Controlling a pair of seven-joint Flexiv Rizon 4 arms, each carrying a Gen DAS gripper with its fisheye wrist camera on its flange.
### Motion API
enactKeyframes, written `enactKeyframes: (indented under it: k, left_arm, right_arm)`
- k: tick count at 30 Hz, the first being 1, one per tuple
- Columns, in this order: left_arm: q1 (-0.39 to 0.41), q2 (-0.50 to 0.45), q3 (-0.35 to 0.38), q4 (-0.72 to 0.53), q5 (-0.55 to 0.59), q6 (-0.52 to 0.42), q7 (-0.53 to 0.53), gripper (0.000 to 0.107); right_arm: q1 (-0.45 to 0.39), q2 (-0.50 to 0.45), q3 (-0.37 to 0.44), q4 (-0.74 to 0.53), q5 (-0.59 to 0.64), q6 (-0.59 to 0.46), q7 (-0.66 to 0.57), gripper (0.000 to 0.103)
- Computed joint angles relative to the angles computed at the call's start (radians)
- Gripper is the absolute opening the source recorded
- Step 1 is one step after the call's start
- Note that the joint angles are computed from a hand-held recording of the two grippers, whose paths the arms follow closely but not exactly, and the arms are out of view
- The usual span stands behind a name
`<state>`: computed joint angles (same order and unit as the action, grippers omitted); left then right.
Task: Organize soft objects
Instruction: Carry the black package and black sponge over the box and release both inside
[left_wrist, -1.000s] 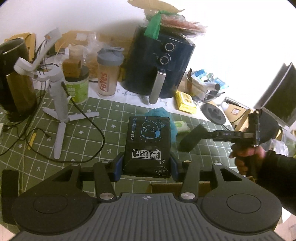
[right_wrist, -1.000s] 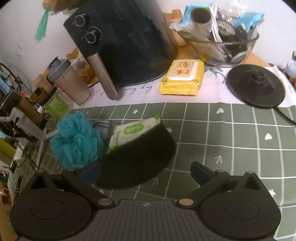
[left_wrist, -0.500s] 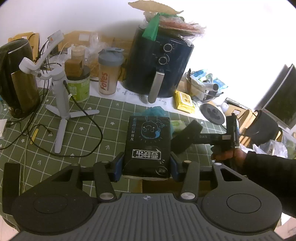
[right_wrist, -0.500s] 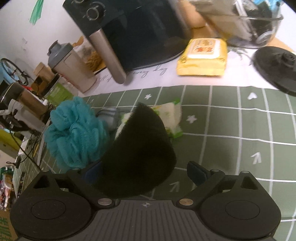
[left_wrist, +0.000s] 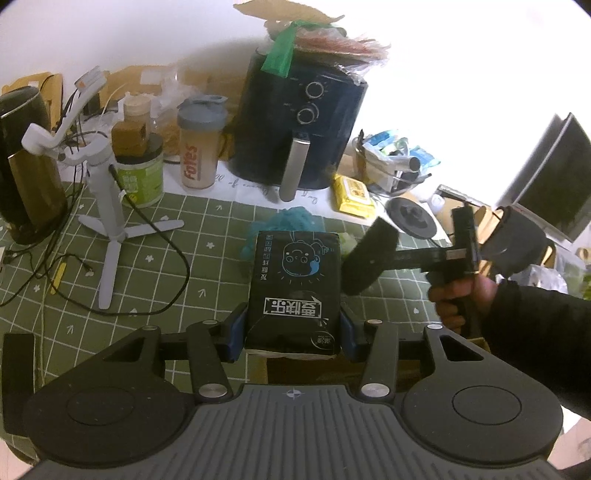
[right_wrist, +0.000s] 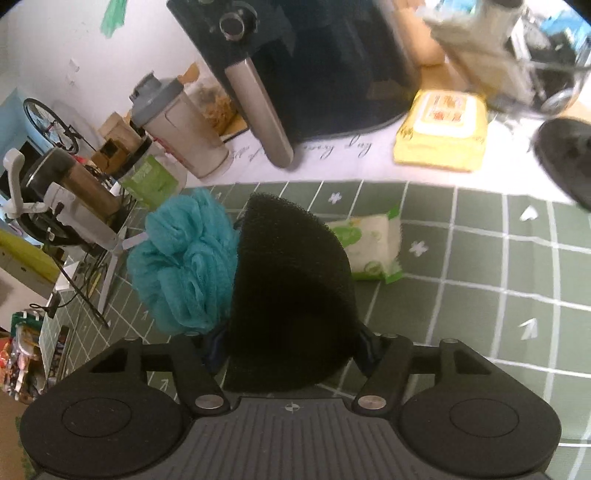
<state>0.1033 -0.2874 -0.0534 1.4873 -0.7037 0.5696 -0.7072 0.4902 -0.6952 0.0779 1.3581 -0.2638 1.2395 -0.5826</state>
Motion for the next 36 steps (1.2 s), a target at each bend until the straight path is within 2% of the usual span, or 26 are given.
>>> enactKeyframes:
  k: [8,16,21,28,36]
  left_arm:
    - [0.004,0.000,-0.010,-0.006,-0.046,0.011,0.046,0.048]
    - [0.010,0.004,-0.016,-0.019,-0.078,-0.011,0.108,0.048]
    - [0.012,0.015,-0.009,-0.005,-0.080,-0.048,0.139,0.048]
    - [0.016,0.037,0.009,0.018,-0.053,-0.138,0.172,0.048]
    - [0.023,0.053,0.030,0.036,-0.014,-0.239,0.198,0.048]
  right_arm:
    - [0.058,0.148,-0.089,0.162,-0.107,0.019,0.126,0.066]
    - [0.114,0.314,-0.145,0.295,-0.362,-0.017,0.322,0.066]
    - [0.112,0.397,-0.111,0.336,-0.489,-0.068,0.418,0.066]
    - [0.095,0.458,-0.039,0.361,-0.639,-0.114,0.561,0.066]
    - [0.080,0.484,0.038,0.384,-0.718,-0.149,0.720,0.067]
